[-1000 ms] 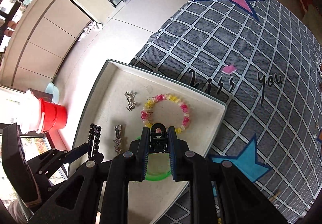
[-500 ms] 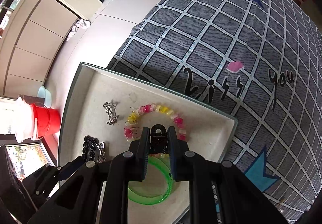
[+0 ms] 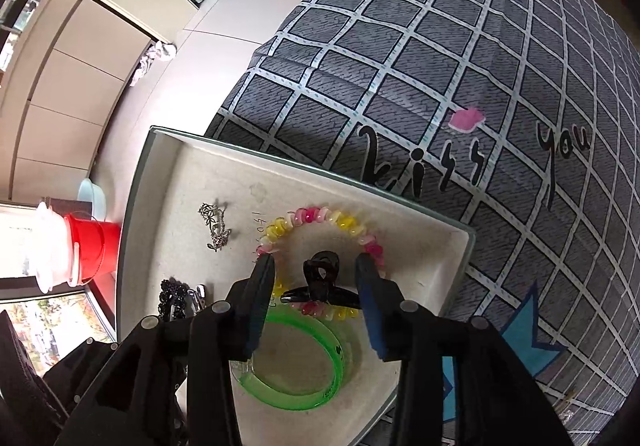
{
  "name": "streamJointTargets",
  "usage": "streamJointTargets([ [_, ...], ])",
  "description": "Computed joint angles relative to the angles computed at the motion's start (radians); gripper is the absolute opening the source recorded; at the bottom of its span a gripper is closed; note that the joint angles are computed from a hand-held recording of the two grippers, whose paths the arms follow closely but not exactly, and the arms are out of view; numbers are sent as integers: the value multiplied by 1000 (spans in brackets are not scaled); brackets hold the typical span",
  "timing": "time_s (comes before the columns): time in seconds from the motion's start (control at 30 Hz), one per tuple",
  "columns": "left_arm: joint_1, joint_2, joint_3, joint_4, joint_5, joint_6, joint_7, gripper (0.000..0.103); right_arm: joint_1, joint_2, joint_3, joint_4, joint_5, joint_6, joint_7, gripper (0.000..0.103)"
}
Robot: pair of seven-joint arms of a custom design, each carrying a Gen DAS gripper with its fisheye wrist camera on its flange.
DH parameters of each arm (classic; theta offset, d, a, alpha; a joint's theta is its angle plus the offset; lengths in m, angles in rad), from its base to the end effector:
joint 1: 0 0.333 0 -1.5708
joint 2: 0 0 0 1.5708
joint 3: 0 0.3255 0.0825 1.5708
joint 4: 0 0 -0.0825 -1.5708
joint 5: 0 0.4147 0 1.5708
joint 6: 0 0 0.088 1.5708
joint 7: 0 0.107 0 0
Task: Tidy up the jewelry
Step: 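Release the beaded clip with the left tool while the right tool releases the claw clip, then move the left tool to the yellow hair tie while the right tool moves to the braided brown bracelet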
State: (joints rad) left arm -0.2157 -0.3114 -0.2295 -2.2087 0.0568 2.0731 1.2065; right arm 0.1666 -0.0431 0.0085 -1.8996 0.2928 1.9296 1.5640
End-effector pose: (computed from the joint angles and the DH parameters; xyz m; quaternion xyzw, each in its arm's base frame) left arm 0.4537 -0.2217 0.5193 -0.6676 0.7374 -0.0545 0.0876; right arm 0.5735 0.1218 0.5266 -0.7301 0.6682 0.0823 0.1168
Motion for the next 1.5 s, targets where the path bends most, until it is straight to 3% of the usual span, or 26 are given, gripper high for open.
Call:
streamJointTargets([
  [0.03,-1,0,-4,4,7,-1,-2,59,-3,-5,-3,-3,13,-1,0,46],
  [0.1,-2,-18,-16,-4,33,18,-21,83,-8,-16,-9,-7,39,-4,-4,51],
  [0.37,-24,-37,-21,11,30,6,-8,83,-34,-93,-34,-26,92,-3,12,62],
  [0.4,-27,-38,-24,14,27,5,-13,88,-38,-109,-38,-38,94,-5,18,62],
  [0.43,-29,-38,-23,18,23,-1,-9,103,-42,-123,-42,-47,94,-8,25,62],
  [0.67,-55,-28,-29,55,9,-44,58,103,-88,-271,-81,-168,75,-36,85,82],
  [0.93,-111,40,-62,160,-2,-59,182,103,-202,-488,-131,-334,-46,-96,204,84],
  [1.2,-175,129,-95,262,-16,-61,275,103,-337,-673,-167,-462,-187,-210,323,84],
  [1.5,-233,205,-129,329,-14,-109,230,103,-389,-732,-202,-517,-275,-279,269,84],
])
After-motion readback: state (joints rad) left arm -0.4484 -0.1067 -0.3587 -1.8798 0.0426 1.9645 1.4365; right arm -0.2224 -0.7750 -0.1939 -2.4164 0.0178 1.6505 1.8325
